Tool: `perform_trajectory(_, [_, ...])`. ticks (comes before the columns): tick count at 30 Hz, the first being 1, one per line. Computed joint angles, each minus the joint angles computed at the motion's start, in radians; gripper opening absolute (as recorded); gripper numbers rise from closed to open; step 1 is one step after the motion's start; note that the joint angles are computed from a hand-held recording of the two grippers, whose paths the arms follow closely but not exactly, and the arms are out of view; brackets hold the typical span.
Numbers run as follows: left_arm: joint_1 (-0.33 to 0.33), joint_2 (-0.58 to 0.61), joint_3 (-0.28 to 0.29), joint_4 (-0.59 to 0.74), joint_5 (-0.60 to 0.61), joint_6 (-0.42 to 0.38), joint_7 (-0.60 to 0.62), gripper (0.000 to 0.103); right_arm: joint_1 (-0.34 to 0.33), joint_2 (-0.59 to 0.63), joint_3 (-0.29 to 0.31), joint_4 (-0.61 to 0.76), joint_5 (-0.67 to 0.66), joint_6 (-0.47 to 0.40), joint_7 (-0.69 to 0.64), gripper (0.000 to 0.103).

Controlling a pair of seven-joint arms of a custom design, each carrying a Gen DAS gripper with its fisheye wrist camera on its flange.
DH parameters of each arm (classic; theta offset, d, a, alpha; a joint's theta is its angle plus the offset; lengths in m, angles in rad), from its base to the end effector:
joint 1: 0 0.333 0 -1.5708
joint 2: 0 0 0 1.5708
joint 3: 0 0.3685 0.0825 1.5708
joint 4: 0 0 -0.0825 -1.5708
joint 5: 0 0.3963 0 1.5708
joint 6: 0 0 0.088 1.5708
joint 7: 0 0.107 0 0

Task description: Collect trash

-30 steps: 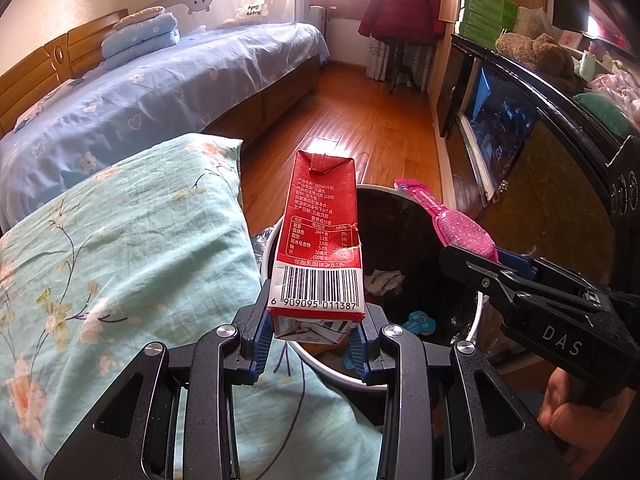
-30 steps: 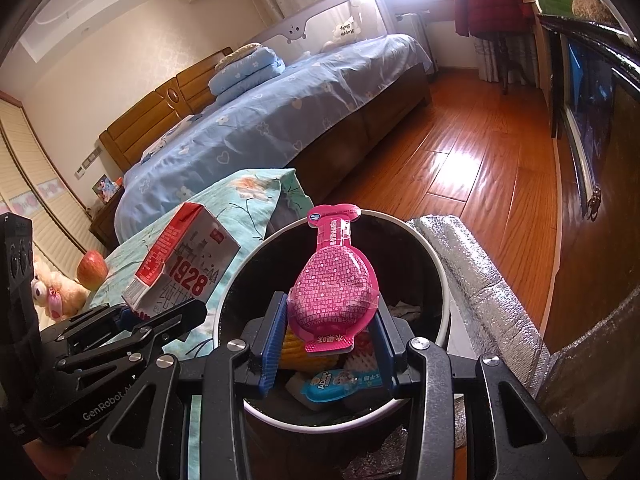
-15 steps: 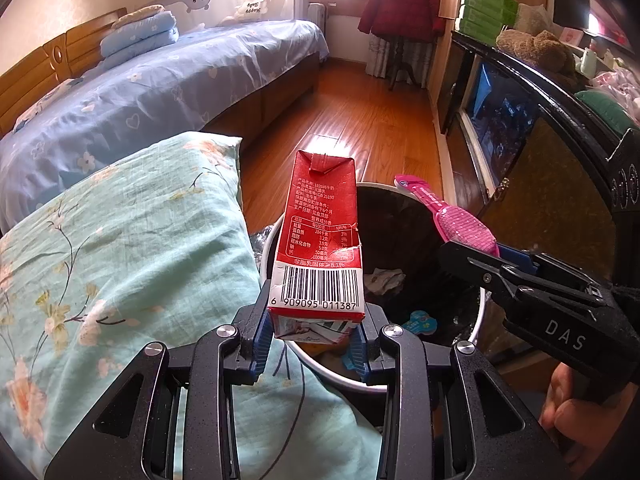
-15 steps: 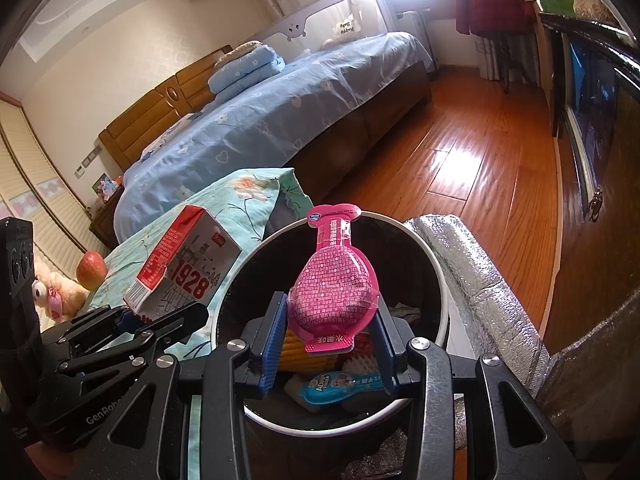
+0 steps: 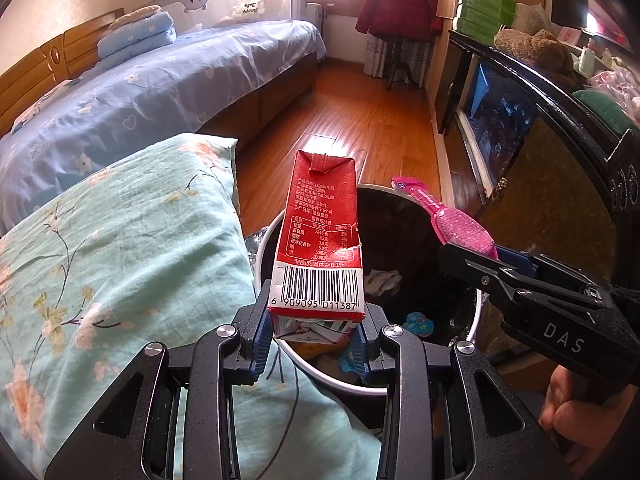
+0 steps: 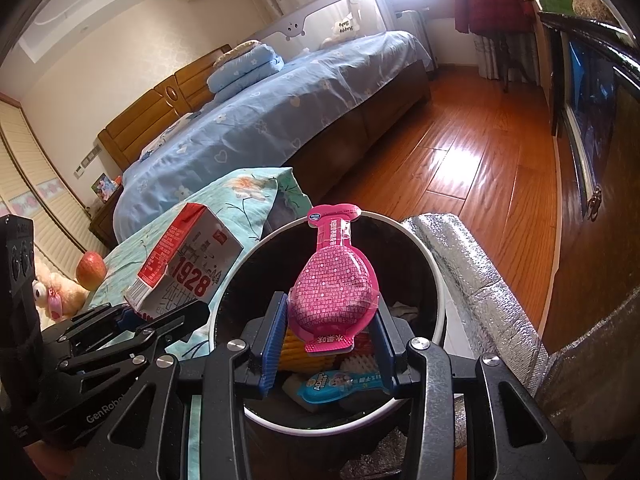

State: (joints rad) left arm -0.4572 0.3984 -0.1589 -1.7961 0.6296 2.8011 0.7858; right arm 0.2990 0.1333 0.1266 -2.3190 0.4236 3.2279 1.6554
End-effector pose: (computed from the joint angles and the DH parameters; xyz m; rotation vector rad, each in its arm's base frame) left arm 0.5775 -0.4245 0.4358 -1.5449 2.1622 -0.7833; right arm 0.5432 0.2003 0.4136 -1.6053 1.7806 -0.3261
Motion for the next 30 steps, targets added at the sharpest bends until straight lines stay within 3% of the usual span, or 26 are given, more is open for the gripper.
perform_trajectory(12, [0.001,0.007,-0.006,0.008,-0.020,0.004,0.020,0.032,-0.023,-0.001,0.019,0.008,0.024,-0.007,-0.029,0.041])
perform_trajectory(19, [0.002,0.004,-0.008,0.003,-0.032,0.002,0.019,0.033,-0.002,-0.001,-0.005,0.011,0.015,-0.015,-0.018,0.043])
perform_trajectory(21, [0.009,-0.004,-0.012,-0.008,-0.045,0.005,0.018,0.050,-0.077,0.001,0.079,0.017,0.079,-0.014,-0.066,0.045])
perform_trajectory(23, [-0.002,-0.024,0.006,-0.035,-0.023,0.023,-0.017,0.060,-0.159,0.004,0.173,0.024,0.173,-0.014,-0.139,0.052])
perform_trajectory(30, [-0.003,-0.137,0.053,-0.189,0.099,0.097,-0.209,0.067,-0.121,-0.036,0.167,0.000,0.264,0.019,-0.185,0.070])
